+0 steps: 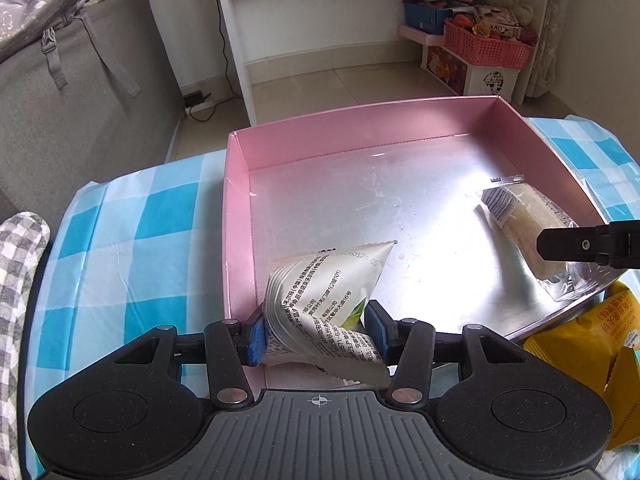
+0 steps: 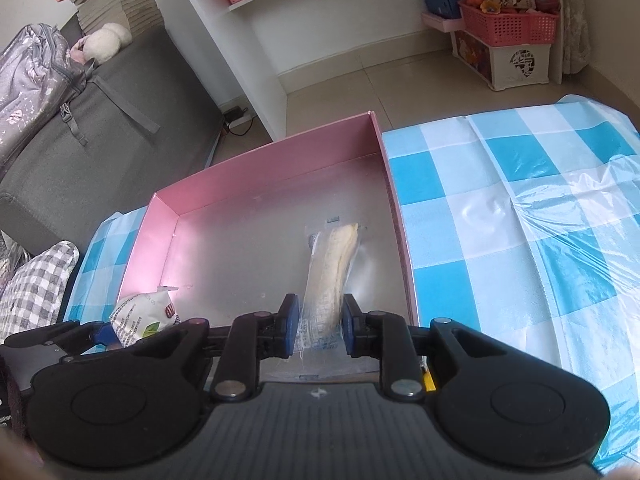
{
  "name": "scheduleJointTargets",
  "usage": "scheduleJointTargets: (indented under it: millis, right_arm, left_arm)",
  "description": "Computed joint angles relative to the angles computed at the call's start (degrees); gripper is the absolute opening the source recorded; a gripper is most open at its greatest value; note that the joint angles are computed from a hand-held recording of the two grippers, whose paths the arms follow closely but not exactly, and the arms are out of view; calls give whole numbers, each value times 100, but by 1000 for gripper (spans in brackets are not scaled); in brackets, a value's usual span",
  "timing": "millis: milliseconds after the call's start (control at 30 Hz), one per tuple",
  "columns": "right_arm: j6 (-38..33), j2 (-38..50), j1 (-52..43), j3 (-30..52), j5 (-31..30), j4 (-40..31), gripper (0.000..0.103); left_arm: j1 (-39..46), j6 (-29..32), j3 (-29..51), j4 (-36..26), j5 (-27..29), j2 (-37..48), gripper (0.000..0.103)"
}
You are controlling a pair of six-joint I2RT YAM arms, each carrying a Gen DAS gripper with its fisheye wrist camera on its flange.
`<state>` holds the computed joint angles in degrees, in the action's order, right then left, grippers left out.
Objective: Organize snacks
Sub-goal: 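Drop the bread roll into the pink box with the right gripper while the left drops the triangle, then withdraw both tools from the box back over the snack pile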
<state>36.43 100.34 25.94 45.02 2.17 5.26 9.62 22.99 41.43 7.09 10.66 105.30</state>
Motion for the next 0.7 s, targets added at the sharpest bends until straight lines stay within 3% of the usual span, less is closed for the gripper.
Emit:
scheduleJointTargets:
  millis: [33, 67, 100, 133, 200, 333, 700]
  right_arm:
    - [10, -69, 1, -37, -4, 22, 28]
    - [23, -140, 2, -59, 9, 16, 36]
    - [31, -225, -9, -95, 17, 31, 47]
    - [41, -319, -1, -134, 58, 36, 52]
    - [63, -514, 36, -201, 167, -1, 62]
    - [61, -843, 93, -256, 261, -240, 71]
    - [26, -1674, 536, -552, 678, -872, 88]
  left_arm:
    - [57, 23, -28, 32, 100, -22, 50]
    - [115, 13, -74, 53, 211, -65, 50]
    - [180, -10, -98, 26, 337, -112, 56]
    - [224, -42, -122, 0, 427, -162, 69]
    - [344, -50, -219, -40, 699, -324, 80]
    - [416, -7, -489, -158, 772, -809, 86]
    - [930, 377, -1133, -1220, 1124, -2403, 94]
